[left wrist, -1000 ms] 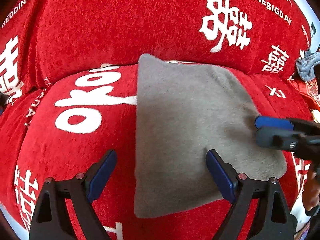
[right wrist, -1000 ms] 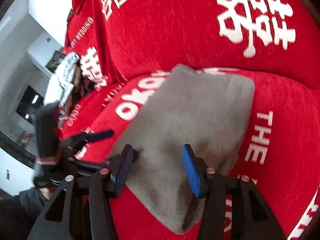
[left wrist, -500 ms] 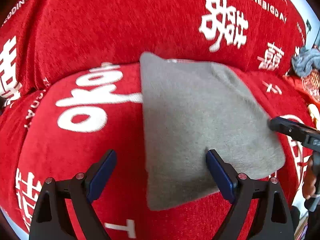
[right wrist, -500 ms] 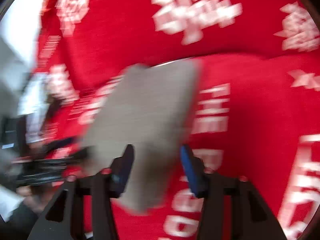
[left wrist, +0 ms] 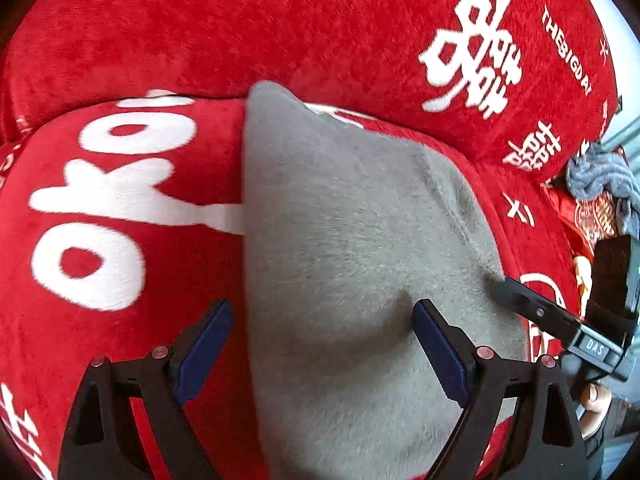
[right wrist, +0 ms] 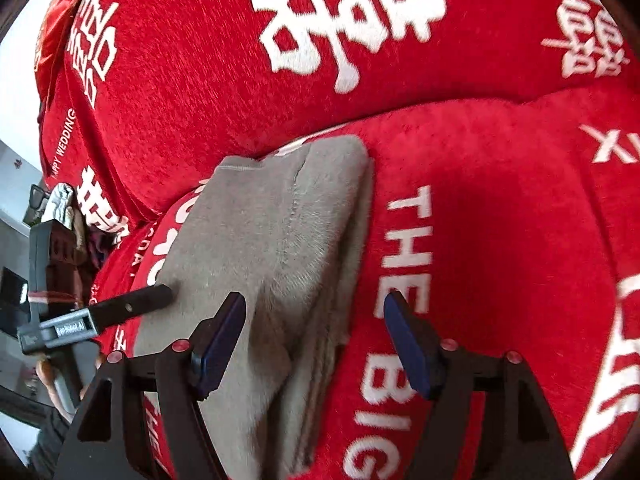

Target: Fold small clothes

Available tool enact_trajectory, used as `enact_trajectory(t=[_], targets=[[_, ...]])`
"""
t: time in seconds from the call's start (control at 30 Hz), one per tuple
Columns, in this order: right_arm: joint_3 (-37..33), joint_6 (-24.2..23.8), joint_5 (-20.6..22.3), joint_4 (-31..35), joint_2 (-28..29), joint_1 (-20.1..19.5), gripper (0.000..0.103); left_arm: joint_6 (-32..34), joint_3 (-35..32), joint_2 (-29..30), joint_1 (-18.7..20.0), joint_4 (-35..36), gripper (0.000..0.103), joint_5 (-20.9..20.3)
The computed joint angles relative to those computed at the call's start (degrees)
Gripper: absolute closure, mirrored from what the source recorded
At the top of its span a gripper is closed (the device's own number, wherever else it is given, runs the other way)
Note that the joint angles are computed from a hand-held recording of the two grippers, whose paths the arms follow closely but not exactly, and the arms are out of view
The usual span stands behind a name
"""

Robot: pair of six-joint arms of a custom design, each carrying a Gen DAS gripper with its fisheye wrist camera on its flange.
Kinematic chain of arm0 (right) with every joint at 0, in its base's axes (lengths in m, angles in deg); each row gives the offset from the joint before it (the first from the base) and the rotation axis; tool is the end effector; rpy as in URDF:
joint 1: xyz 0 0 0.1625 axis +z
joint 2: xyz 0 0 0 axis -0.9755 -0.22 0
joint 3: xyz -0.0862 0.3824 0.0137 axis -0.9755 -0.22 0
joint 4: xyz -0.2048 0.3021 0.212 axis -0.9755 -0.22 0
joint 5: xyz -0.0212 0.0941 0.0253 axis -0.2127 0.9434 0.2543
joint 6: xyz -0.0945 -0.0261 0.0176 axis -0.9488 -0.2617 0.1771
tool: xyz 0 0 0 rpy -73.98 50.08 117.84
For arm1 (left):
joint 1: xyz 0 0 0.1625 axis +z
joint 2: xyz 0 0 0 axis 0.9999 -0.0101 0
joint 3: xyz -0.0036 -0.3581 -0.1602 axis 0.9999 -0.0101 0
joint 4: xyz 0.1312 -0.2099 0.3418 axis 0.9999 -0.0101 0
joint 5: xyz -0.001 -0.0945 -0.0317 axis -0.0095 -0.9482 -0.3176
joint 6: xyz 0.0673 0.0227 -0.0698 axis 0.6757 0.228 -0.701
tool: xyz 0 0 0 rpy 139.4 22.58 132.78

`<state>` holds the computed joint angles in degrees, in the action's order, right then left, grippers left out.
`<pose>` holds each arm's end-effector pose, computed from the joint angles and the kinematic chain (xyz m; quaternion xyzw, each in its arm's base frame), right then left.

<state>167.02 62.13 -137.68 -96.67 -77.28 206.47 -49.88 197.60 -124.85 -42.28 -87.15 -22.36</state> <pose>0.3147 -0.2704 0.1720 -0.0527 -0.9315 0.3346 0.1324 -0.1547 -0.4127 0.3496 0.2103 0.9615 -0.0586 0.1668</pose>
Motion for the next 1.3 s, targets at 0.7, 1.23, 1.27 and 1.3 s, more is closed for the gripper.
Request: enact_trajectory(t=[0.7, 1.23, 1.27, 1.3], targets=[[-7.55, -6.67, -3.1, -2.39, 11.05, 1.89, 0.069, 4.52, 4.1, -1.1, -3.39, -5.1, 0.054, 3.19], [-11.74, -0.57, -7.88, 7.28, 12.49, 9.85, 0.07, 0.22, 5.38, -10.68, -10.28, 4.09, 0.055, 5.99], [-12.0, 0.16, -8.09, 7.76, 12.79, 10.48, 0.07, -0.18, 5.44, -11.52, -10.64, 4.94, 0.055, 6.0], [-12.03, 0.5, -8.17, 8.0, 12.87, 10.79, 0.07, -0.44, 5.5, -11.99, -10.84, 5.39, 0.055, 5.99]])
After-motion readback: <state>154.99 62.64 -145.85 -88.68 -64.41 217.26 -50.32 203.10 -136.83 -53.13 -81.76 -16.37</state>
